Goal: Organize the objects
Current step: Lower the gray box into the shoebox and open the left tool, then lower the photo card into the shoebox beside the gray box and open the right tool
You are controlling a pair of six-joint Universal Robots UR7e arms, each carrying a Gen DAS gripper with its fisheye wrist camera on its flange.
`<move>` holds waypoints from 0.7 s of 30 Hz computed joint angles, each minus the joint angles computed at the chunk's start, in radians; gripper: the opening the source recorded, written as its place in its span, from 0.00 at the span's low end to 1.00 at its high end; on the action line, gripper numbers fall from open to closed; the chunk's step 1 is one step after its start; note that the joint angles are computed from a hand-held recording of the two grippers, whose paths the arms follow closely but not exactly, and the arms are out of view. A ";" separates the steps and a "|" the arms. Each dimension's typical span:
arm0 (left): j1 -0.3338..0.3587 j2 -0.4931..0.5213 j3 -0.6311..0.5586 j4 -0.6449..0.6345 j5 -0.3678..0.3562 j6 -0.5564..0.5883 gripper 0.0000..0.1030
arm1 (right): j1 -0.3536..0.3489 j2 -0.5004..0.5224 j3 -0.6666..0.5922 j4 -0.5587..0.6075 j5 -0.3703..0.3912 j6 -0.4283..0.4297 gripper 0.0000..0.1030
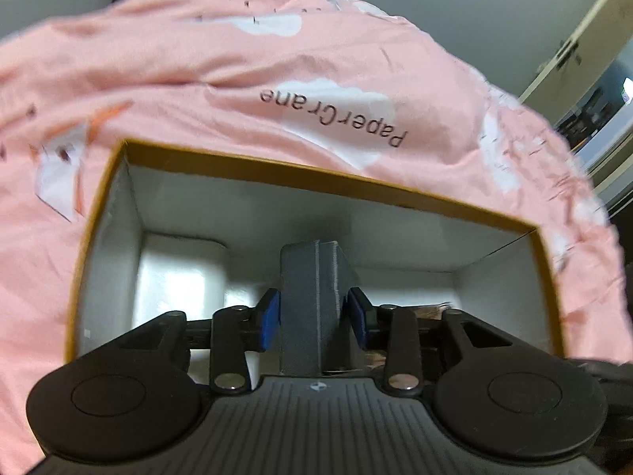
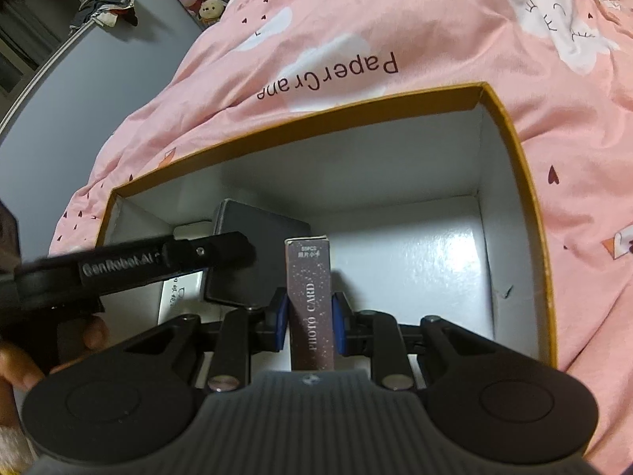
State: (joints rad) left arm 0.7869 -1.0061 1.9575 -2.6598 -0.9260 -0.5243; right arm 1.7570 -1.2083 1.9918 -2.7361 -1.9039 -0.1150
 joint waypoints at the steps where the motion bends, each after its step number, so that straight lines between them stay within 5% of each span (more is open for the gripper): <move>1: -0.007 0.002 0.002 0.006 0.022 0.012 0.43 | 0.003 0.003 -0.003 0.000 -0.003 0.000 0.23; 9: -0.032 0.019 -0.020 0.154 0.152 0.019 0.48 | 0.024 0.019 -0.015 0.013 -0.015 -0.004 0.23; 21: -0.039 -0.065 -0.020 0.290 0.029 0.233 0.47 | 0.027 0.031 -0.020 0.034 -0.013 0.067 0.23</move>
State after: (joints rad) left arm 0.7479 -1.0713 1.9379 -2.3700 -0.8970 -0.2912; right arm 1.7839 -1.1769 1.9713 -2.7025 -1.9164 -0.0479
